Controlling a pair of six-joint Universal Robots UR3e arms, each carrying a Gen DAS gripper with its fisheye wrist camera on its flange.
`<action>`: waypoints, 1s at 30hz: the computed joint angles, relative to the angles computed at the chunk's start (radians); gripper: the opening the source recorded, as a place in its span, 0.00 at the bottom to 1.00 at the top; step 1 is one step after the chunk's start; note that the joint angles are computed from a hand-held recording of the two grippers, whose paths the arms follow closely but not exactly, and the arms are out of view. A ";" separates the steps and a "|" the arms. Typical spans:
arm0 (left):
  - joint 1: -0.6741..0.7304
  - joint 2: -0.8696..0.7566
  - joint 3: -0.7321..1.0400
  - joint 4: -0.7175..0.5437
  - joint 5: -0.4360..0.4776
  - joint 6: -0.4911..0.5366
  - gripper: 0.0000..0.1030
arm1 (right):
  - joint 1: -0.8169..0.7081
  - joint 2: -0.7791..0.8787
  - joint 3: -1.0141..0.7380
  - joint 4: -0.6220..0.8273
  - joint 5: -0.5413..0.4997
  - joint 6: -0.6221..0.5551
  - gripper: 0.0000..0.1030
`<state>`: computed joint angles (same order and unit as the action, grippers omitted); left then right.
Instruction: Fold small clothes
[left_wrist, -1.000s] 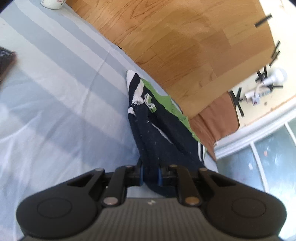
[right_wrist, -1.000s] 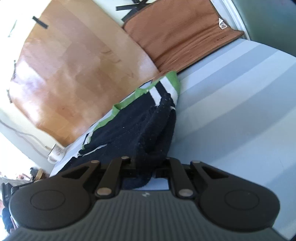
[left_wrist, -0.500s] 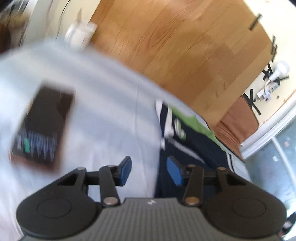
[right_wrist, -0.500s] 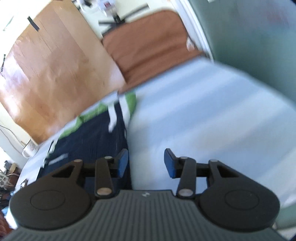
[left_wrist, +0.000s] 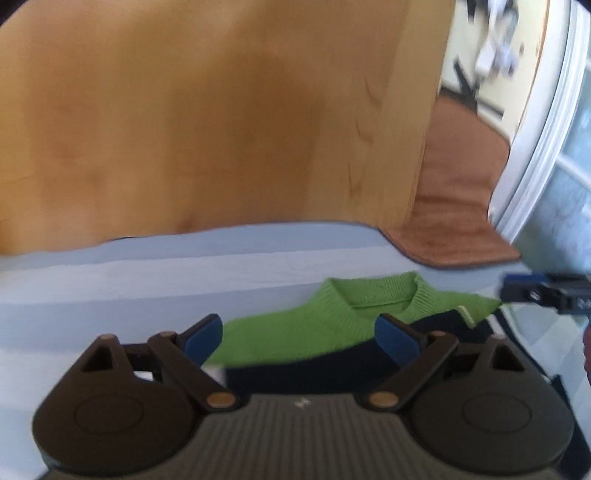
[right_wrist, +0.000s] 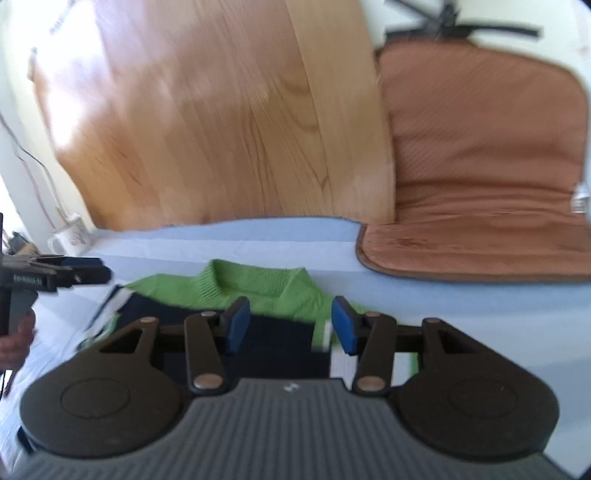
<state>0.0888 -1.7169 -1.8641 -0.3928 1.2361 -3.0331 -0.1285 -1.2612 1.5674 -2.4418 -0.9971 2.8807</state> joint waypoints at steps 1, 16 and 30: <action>-0.033 -0.083 0.086 -0.026 0.017 -0.002 0.90 | 0.023 0.071 -0.080 0.027 -0.015 -0.004 0.51; -0.117 -0.268 0.321 -0.146 0.082 -0.010 0.12 | 0.109 0.235 -0.265 0.084 -0.076 -0.060 0.15; -0.111 0.836 -0.377 -0.209 -0.017 0.036 0.12 | -0.108 -0.853 0.402 0.337 0.161 -0.301 0.14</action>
<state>-0.0224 -0.8809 -2.2411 -0.6017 1.2193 -2.9969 -0.2370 -2.1143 1.9698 -2.1050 -0.8364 2.5794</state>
